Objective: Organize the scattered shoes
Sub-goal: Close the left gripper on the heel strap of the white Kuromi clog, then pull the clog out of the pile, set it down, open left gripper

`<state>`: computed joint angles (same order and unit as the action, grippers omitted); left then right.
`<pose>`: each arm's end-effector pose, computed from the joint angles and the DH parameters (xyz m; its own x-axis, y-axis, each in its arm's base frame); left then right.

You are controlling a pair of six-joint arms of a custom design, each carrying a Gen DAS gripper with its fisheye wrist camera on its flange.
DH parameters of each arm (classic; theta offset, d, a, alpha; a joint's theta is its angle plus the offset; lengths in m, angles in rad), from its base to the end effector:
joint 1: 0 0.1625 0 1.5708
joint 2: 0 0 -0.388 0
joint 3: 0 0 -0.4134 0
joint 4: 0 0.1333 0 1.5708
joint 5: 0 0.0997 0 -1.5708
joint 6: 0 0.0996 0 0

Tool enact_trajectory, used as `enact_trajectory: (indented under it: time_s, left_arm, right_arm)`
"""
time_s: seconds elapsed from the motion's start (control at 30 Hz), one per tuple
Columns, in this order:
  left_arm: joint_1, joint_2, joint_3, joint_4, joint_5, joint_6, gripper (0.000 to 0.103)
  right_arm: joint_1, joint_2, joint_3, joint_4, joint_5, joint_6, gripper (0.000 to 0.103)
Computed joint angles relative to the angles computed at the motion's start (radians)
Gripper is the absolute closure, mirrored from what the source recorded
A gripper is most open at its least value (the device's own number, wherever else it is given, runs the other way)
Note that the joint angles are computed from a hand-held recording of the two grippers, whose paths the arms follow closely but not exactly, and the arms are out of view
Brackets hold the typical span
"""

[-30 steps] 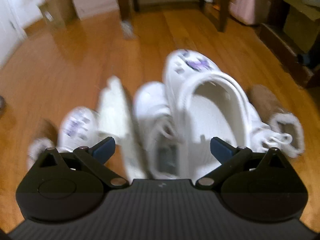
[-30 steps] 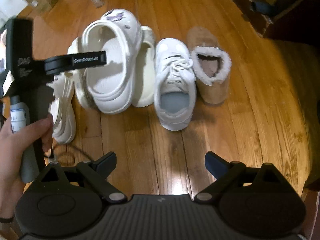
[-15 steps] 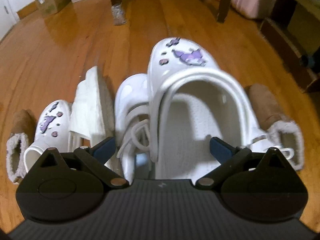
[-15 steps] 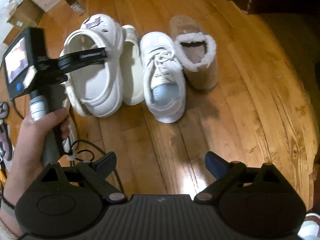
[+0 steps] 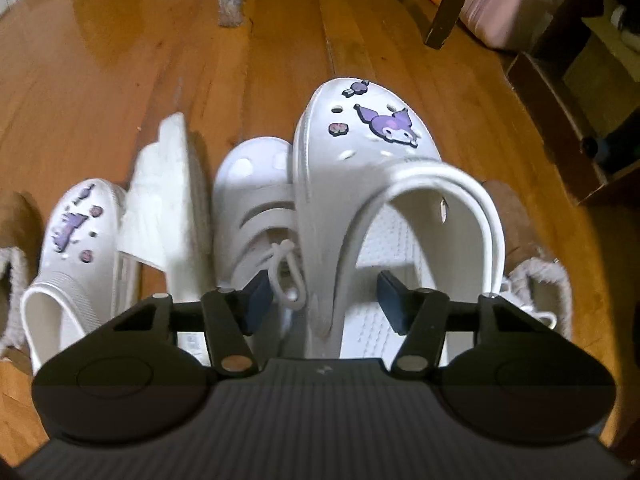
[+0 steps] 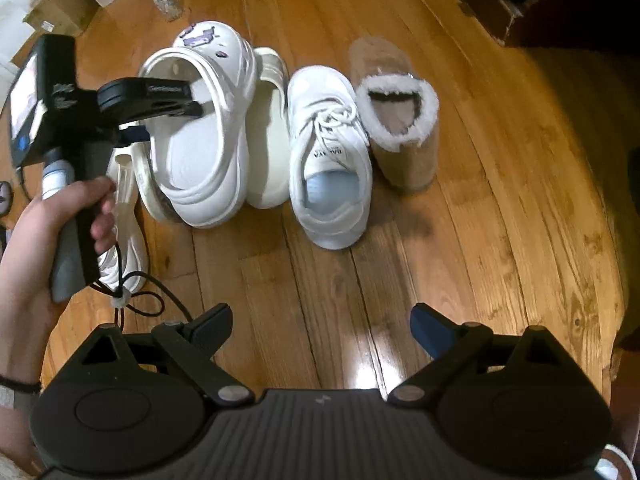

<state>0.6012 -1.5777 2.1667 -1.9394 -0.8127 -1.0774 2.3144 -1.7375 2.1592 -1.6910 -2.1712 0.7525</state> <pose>-0.2343 -0.4054 0.2285 -0.8446 -0.1622 -0.5103 0.1286 0.8637 -0.4873 0.3164 -0.2302 0.2678 -0.8022 -0.0175 0.5968 -0.1344 0.9792 -0.1520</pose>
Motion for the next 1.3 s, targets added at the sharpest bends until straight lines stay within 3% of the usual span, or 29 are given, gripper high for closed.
enact_trajectory:
  time_s: [0.03, 0.07, 0.1, 0.13, 0.2, 0.37, 0.5, 0.63, 0.7, 0.83, 0.9, 1.0, 1.1, 1.2, 1.3]
  left_arm:
    - [0.027, 0.003, 0.015, -0.079, -0.037, 0.025, 0.018]
    - [0.028, 0.000, 0.033, -0.123, -0.039, 0.037, 0.023]
    - [0.023, -0.006, 0.052, -0.160, -0.032, 0.048, 0.038]
    - [0.017, -0.010, 0.068, -0.192, -0.025, 0.056, 0.039]
    - [0.000, -0.010, 0.062, -0.157, -0.006, 0.040, 0.055]
    - [-0.021, -0.052, 0.047, -0.076, 0.007, -0.008, 0.073]
    - [-0.052, -0.077, 0.039, 0.034, 0.065, -0.020, 0.087]
    - [-0.054, -0.073, 0.031, 0.063, 0.074, 0.016, 0.088]
    - [-0.064, -0.060, 0.031, 0.078, 0.120, 0.050, 0.088]
    - [-0.078, -0.035, 0.060, -0.016, 0.221, 0.182, 0.085]
    - [-0.069, -0.023, 0.062, -0.053, 0.236, 0.205, 0.083]
    - [-0.068, -0.045, 0.070, -0.031, 0.240, 0.179, 0.090]
    - [-0.075, -0.048, 0.063, 0.003, 0.235, 0.161, 0.090]
    - [-0.100, -0.065, 0.036, 0.120, 0.203, 0.113, 0.090]
    - [-0.114, -0.095, 0.039, 0.135, 0.173, 0.124, 0.089]
  right_arm:
    - [0.000, 0.003, 0.001, -0.004, 0.002, -0.002, 0.007]
    - [0.002, 0.006, 0.002, -0.005, 0.006, -0.005, 0.007]
    - [0.003, 0.009, 0.003, -0.004, 0.008, -0.008, 0.007]
    - [0.004, 0.011, 0.003, -0.002, 0.010, -0.011, 0.007]
    - [0.005, 0.018, 0.001, 0.012, 0.009, -0.016, 0.007]
    - [-0.007, 0.009, -0.004, 0.053, -0.007, 0.016, 0.007]
    - [-0.016, -0.011, 0.001, 0.038, 0.000, 0.002, 0.007]
    - [-0.018, -0.009, -0.002, 0.048, 0.002, 0.011, 0.007]
    - [-0.013, -0.007, -0.003, 0.044, 0.006, 0.007, 0.007]
    - [0.000, -0.005, -0.001, 0.056, 0.001, -0.014, 0.005]
    - [-0.005, -0.009, -0.001, 0.081, -0.005, -0.004, 0.005]
    - [-0.015, -0.018, 0.000, 0.086, -0.014, 0.004, 0.005]
    - [-0.033, -0.037, 0.004, 0.084, -0.015, -0.017, 0.005]
    - [-0.051, -0.057, 0.006, 0.088, -0.014, -0.025, 0.005]
    - [-0.069, -0.080, 0.008, 0.093, -0.012, -0.035, 0.005]
